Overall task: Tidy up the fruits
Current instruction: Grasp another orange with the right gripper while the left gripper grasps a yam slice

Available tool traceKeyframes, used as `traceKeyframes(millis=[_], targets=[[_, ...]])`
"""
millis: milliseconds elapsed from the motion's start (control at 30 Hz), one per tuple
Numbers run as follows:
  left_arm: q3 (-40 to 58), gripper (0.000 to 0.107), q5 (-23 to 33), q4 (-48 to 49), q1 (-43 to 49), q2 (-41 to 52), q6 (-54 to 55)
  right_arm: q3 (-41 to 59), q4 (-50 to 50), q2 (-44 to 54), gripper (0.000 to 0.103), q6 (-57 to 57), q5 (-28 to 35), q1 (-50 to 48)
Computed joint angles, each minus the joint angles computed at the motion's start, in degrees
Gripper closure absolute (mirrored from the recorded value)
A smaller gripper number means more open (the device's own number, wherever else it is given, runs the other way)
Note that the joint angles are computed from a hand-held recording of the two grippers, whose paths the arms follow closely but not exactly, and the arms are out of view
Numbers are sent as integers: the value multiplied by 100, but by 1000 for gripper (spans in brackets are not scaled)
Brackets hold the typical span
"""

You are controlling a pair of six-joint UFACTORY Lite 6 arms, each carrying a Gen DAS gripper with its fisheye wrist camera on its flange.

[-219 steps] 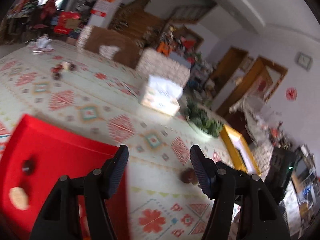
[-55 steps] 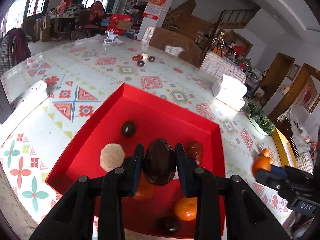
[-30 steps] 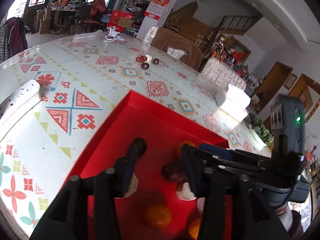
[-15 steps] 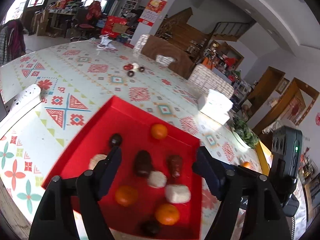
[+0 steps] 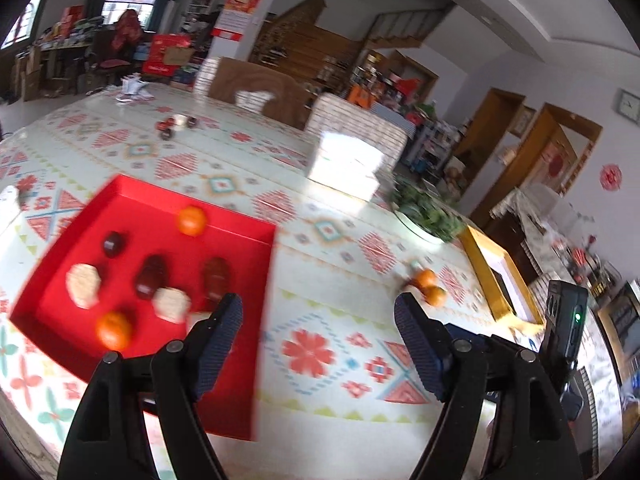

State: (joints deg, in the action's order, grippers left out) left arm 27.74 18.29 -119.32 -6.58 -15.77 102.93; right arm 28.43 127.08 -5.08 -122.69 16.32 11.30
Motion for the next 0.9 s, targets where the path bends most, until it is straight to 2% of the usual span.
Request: traceKeyframes(millis=[67, 200, 333, 500, 667, 800, 867, 900], targets=[[138, 29, -77, -501, -420, 284, 315, -173, -1010, -119, 40, 650, 284, -842], [452, 29, -123, -1015, -998, 901, 577, -175, -2254, -104, 40, 1275, 764, -2281], [696, 29, -304, -1676, -1477, 1260, 1072, 314, -2550, 449, 40, 1290, 1017, -3000], [968, 29, -480, -2608, -1842, 1659, 1890, 1247, -2332, 1535, 40, 1203, 1034, -3032], [1510, 29, -641, -3726, -2165, 2376, 3113, 2290, -2121, 2576, 40, 1204, 648, -2480], [2166, 29, -807, -4238, -2349, 3061, 3816, 2736, -2081, 3103, 40, 1167, 505, -2237], [2543, 29, -884, -4306, -2415, 3436, 3968, 2819, -1852, 3265, 42, 926, 501, -2152], [2758, 29, -922, -4232, -2445, 3645, 3924, 2802, -1640, 3286, 49, 699, 477, -2117]])
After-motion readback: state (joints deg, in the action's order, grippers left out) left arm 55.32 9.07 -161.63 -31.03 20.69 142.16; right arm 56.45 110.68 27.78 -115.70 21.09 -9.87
